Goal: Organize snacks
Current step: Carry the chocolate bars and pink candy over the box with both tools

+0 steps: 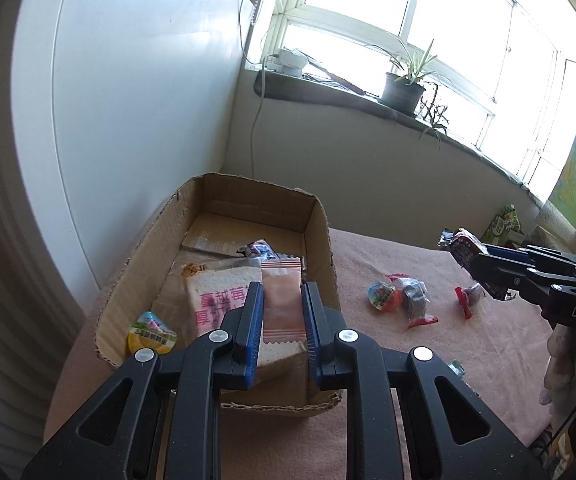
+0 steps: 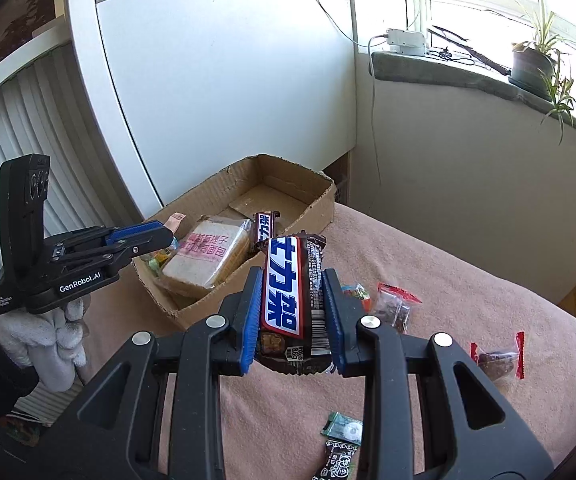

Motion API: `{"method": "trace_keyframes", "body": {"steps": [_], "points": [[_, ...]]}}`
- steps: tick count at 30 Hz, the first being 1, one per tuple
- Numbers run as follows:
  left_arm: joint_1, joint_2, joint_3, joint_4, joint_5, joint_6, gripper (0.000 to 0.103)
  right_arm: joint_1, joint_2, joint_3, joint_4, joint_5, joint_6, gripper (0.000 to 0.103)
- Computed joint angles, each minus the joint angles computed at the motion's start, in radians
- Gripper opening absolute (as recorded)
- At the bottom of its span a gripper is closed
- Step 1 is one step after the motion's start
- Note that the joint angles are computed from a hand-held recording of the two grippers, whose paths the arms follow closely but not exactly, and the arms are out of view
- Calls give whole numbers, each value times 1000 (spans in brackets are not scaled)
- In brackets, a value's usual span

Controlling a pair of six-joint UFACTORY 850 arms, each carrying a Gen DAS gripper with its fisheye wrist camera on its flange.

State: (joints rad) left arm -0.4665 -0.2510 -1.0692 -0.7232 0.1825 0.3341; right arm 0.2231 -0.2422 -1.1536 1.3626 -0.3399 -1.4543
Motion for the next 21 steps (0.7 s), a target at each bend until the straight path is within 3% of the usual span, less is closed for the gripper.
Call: {"method": "trace_keyframes", "body": {"steps": [21], "points": [[59,-23,0,118,-13,-131,18,113,-215,-249,-248,6,289,30]]}}
